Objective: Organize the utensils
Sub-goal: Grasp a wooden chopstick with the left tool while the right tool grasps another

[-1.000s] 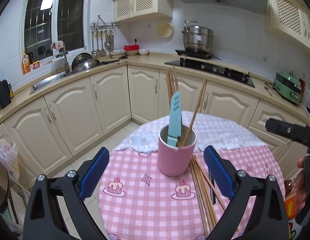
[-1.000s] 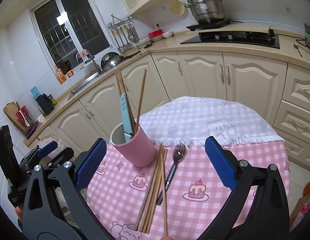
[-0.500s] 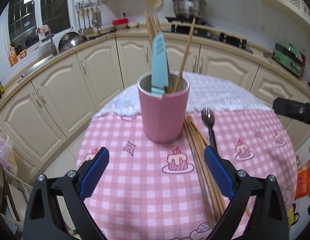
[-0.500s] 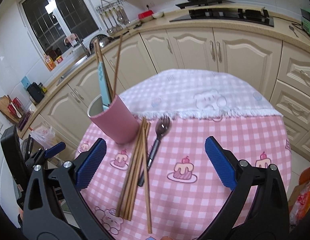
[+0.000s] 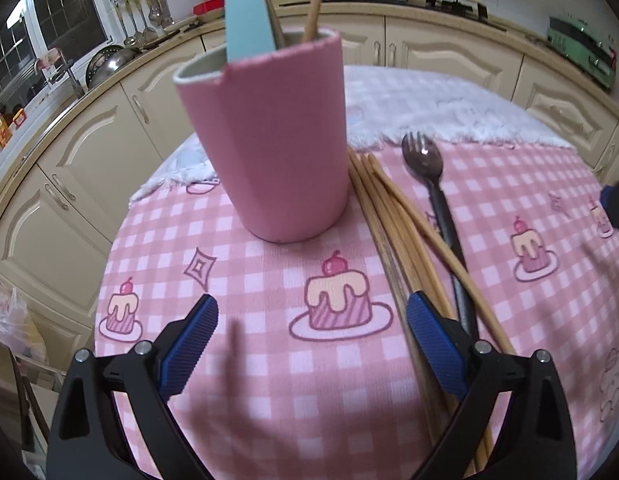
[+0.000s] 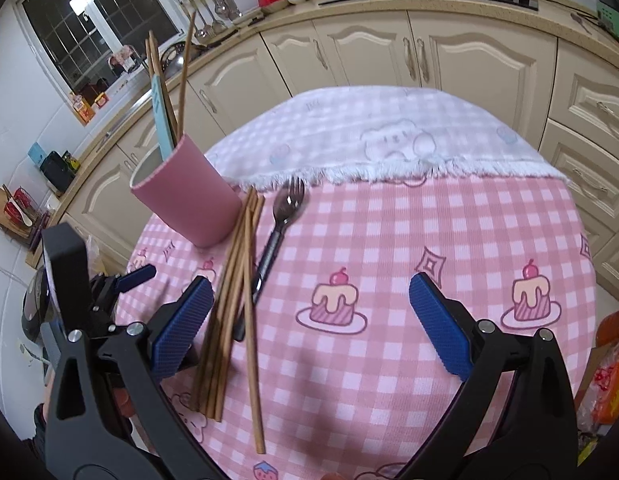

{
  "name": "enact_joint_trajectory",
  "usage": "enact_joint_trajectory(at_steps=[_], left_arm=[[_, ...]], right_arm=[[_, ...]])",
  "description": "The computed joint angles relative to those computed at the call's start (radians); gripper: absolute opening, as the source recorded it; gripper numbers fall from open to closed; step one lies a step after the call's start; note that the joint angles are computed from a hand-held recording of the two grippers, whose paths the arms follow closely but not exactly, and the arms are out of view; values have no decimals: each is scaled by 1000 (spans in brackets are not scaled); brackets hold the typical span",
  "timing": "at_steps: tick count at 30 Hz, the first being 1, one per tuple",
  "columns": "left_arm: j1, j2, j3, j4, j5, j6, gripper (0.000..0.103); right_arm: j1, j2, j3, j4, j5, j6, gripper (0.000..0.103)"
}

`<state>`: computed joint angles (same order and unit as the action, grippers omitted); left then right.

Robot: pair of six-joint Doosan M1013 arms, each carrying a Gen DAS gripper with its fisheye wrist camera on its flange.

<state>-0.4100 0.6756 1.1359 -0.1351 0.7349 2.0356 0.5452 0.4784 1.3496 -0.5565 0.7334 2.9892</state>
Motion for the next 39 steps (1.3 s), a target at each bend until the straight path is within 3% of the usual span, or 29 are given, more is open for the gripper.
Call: enact_joint_trajectory(at_steps=[6,7,10,13,18,20,21,22,24,26,27,36,37,38,39], left_arm=[[-5,20,-32,3,10,3,93],[-6,23,-37,1,14,15,81],[6,33,-57,-90,63,87,63],[8,32,-54,-105,63,126,58],[17,42,-78,-145,106,150,55],[17,43,-81,-150,115,159,55],[16,46,-85,-149,117,160,55],[18,48,-89,-151,120,166,54],[17,52,-96,-163,131,183,47],[15,56,-104,-177,147,207,30],[14,54,-103,-182,155,223,27],[-3,80,-149,-143,169,182,25],[-2,85,-159,-147,180,181,20],[-2,91,-171,-158,198,184,8],[-2,93,-177,-164,210,183,8]], right_arm=[[-6,38,-46,103,62,-145,97],[-7,49,-63,129,84,-188,97],[-6,86,-114,189,150,-298,96],[-5,114,-152,223,176,-362,95],[0,161,-224,232,230,-434,73],[-2,164,-232,231,221,-441,49],[-5,163,-231,239,214,-450,31],[-4,166,-236,240,219,-467,27],[-1,173,-247,234,235,-495,25],[-1,172,-248,240,255,-506,16],[-5,166,-237,249,247,-497,14],[-31,210,-325,276,330,-499,15],[-34,219,-341,275,342,-503,15],[-35,226,-351,271,351,-509,15],[-35,232,-361,267,362,-515,14]])
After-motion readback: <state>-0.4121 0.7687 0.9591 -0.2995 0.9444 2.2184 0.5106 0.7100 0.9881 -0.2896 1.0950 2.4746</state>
